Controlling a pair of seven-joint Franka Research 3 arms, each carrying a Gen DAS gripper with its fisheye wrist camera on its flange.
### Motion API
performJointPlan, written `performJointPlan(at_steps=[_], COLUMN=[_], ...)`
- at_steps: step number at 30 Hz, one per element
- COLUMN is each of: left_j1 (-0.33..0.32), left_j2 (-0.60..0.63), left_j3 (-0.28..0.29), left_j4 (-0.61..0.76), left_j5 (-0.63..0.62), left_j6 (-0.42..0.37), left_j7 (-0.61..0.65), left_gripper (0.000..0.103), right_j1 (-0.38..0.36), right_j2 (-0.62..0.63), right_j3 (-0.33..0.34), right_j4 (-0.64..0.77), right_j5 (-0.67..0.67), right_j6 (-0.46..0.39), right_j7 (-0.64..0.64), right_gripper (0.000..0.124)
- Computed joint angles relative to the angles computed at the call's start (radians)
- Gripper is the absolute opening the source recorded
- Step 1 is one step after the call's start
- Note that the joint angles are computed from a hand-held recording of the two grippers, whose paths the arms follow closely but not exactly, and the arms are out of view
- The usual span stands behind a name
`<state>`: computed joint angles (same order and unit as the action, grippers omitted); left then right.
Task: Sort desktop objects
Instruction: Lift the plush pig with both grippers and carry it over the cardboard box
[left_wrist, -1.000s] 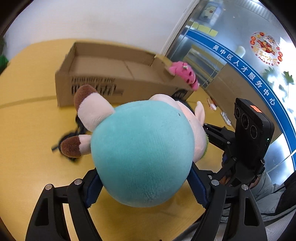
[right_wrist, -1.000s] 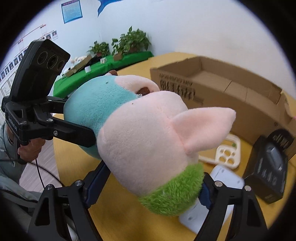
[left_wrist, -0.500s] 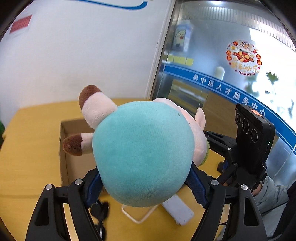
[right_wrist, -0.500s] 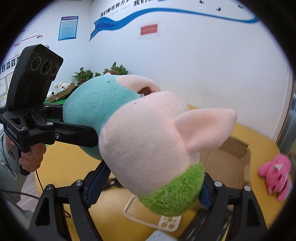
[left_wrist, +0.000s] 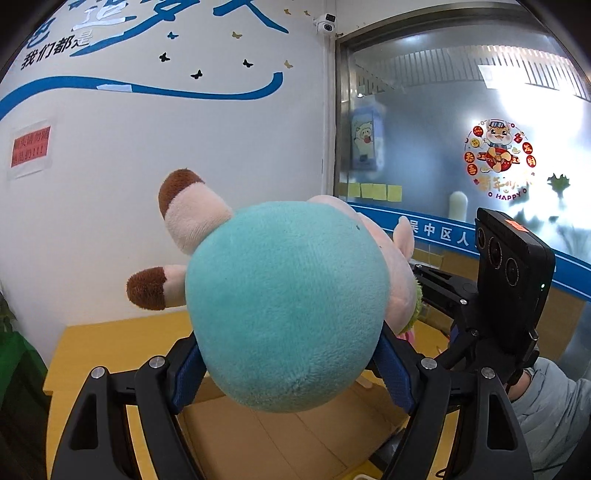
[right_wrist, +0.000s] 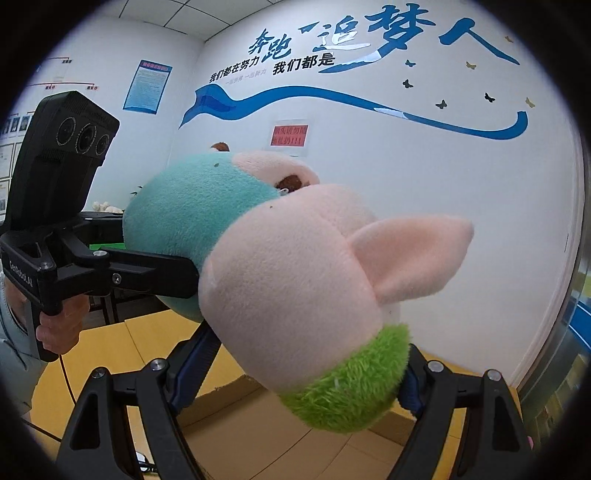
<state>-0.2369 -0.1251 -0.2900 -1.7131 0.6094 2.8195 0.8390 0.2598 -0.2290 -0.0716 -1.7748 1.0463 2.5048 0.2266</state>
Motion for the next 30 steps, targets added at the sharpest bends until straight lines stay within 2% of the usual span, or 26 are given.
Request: performJointPlan(at_steps=[4, 6, 12, 16, 20, 25, 30], left_j1=[0.002, 0.003, 0.014, 0.034, 0.056, 0.097, 0.107], left_j2=[0.078, 0.109, 0.227, 0.324, 0.416, 0.517, 0.607], left_j3=[0.020, 0.040, 0.075, 0.084, 0.089, 0.065, 0.062], left_j4=[0.093, 0.108, 0.172, 0.229, 0.287, 0.322, 0.327], left_j5=[-0.023, -0.061, -0.193, -0.294, -0.376, -0.492, -0.543], left_j6=[-0.025, -0.011, -0.015, -0.031, -0.070, -0.106, -0.163], left_j7=[0.039, 0.073, 0.176, 0.238, 0.274, 0.334, 0.350], left_gripper=[0.084, 0.084, 0.084, 0.084, 0.084, 0.083, 0.083], right_j1=[-0.004, -0.026, -0.086, -0.110, -0.121, -0.125, -0.128], right_j2=[0.147, 0.169, 0.359, 0.511, 0.692, 0.864, 1.036], right_j3=[0.028, 0.033, 0.089, 0.133, 0.164, 0.196, 0.211], right_j4=[0.153, 0.176, 0.336, 0.464, 0.645, 0.800, 0.947], right_j5=[-0.012, -0.008, -0.044, -0.116, -0.212, -0.322, -0.439], right_j6=[0.007, -0.016, -0.046, -0.058, -0.104, -0.134, -0.223], right_j7=[0.047, 0.050, 0.114, 0.198, 0.314, 0.405, 0.518], right_gripper=[0.083, 0.083, 0.083, 0.083, 0.083, 0.083, 0.083])
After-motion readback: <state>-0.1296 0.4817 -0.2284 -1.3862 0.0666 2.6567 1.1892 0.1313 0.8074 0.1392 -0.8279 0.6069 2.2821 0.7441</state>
